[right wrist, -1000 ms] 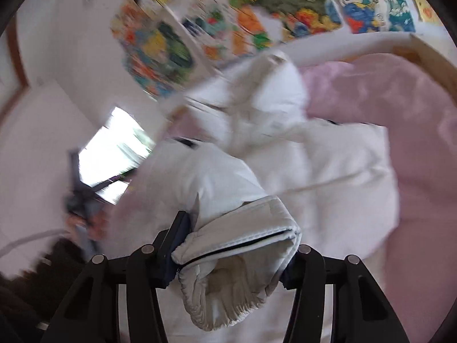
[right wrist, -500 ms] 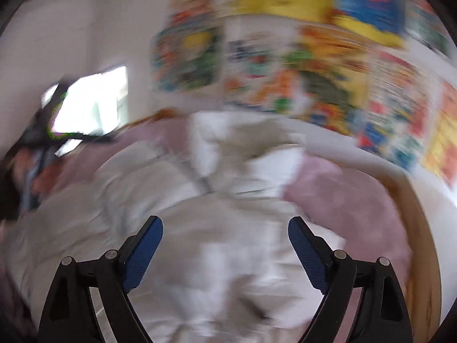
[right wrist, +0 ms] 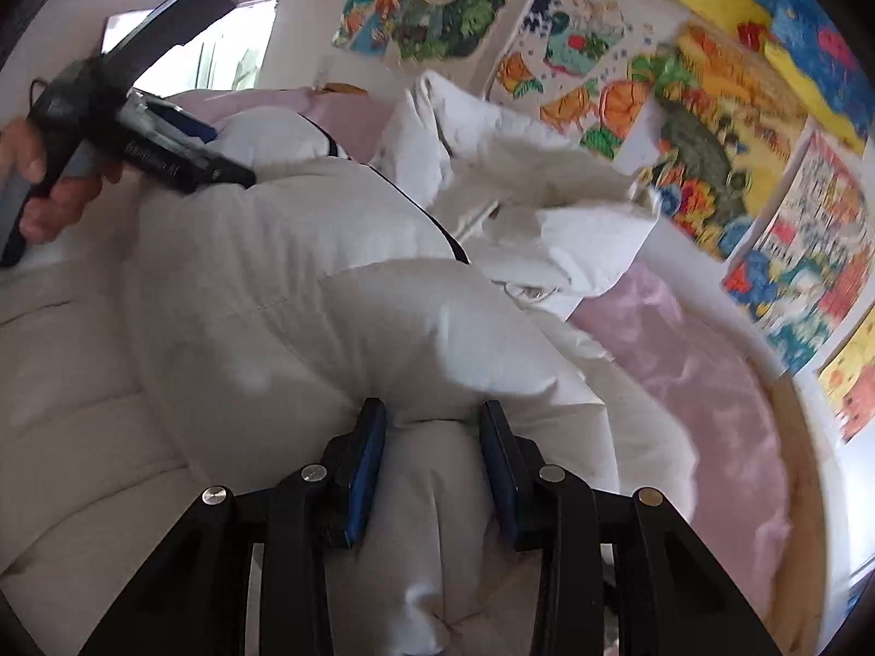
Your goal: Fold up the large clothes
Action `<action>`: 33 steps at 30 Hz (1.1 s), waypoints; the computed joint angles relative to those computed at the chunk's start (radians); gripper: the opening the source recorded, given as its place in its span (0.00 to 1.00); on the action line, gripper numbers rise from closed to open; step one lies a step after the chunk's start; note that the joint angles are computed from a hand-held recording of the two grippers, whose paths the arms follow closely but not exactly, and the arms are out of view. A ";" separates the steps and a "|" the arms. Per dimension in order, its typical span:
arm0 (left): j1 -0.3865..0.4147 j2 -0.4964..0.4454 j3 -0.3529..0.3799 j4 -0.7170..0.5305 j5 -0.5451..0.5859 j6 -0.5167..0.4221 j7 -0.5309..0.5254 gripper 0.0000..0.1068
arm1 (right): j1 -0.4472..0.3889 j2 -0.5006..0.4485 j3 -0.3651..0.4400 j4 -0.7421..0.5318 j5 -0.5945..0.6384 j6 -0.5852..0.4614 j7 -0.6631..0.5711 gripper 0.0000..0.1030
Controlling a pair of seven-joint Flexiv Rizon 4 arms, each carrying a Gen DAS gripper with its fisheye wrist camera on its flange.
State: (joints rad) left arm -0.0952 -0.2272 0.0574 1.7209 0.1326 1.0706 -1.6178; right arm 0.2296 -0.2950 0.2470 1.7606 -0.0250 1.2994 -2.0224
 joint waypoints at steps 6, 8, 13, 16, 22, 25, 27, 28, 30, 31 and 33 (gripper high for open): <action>0.013 -0.035 -0.001 0.027 -0.036 0.052 0.033 0.89 | 0.008 -0.027 -0.005 0.003 0.021 -0.005 0.016 0.33; 0.008 -0.037 0.005 0.035 -0.027 0.064 0.031 0.89 | 0.027 -0.024 -0.025 0.032 -0.016 0.016 0.049 0.33; 0.005 -0.050 0.012 0.044 -0.021 0.087 0.032 0.93 | 0.009 -0.044 0.000 0.024 -0.016 -0.007 0.055 0.33; -0.011 -0.067 0.029 0.023 0.001 0.072 -0.011 0.95 | -0.009 -0.075 0.018 -0.010 0.015 -0.026 0.035 0.33; 0.050 0.030 -0.028 0.115 -0.166 0.111 0.098 0.94 | -0.205 -0.003 0.194 -0.119 0.381 -0.204 -0.162 0.47; 0.067 0.091 -0.067 0.188 -0.323 0.189 0.192 0.94 | -0.231 0.078 0.199 -0.090 0.507 -0.149 -0.241 0.69; 0.058 0.096 -0.080 0.183 -0.382 0.217 0.211 0.94 | -0.176 0.100 0.153 -0.045 0.460 -0.017 -0.225 0.69; 0.047 0.089 -0.074 0.160 -0.369 0.204 0.185 0.94 | -0.130 0.101 0.108 -0.019 0.392 0.035 -0.172 0.69; 0.027 0.048 -0.068 0.076 -0.317 0.143 0.143 0.94 | -0.062 0.091 0.033 0.004 0.273 0.038 -0.088 0.69; 0.012 0.026 -0.054 0.032 -0.270 0.102 0.120 0.94 | -0.040 0.082 0.007 0.010 0.225 0.022 -0.051 0.69; -0.013 -0.028 -0.042 -0.062 -0.172 -0.006 0.088 0.94 | -0.012 0.065 -0.030 0.022 0.146 -0.016 0.026 0.69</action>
State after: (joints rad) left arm -0.1085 -0.2554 0.0153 1.6585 -0.0393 1.0651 -1.5299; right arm 0.2176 -0.2302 0.2166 1.7824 0.1215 1.2839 -1.9961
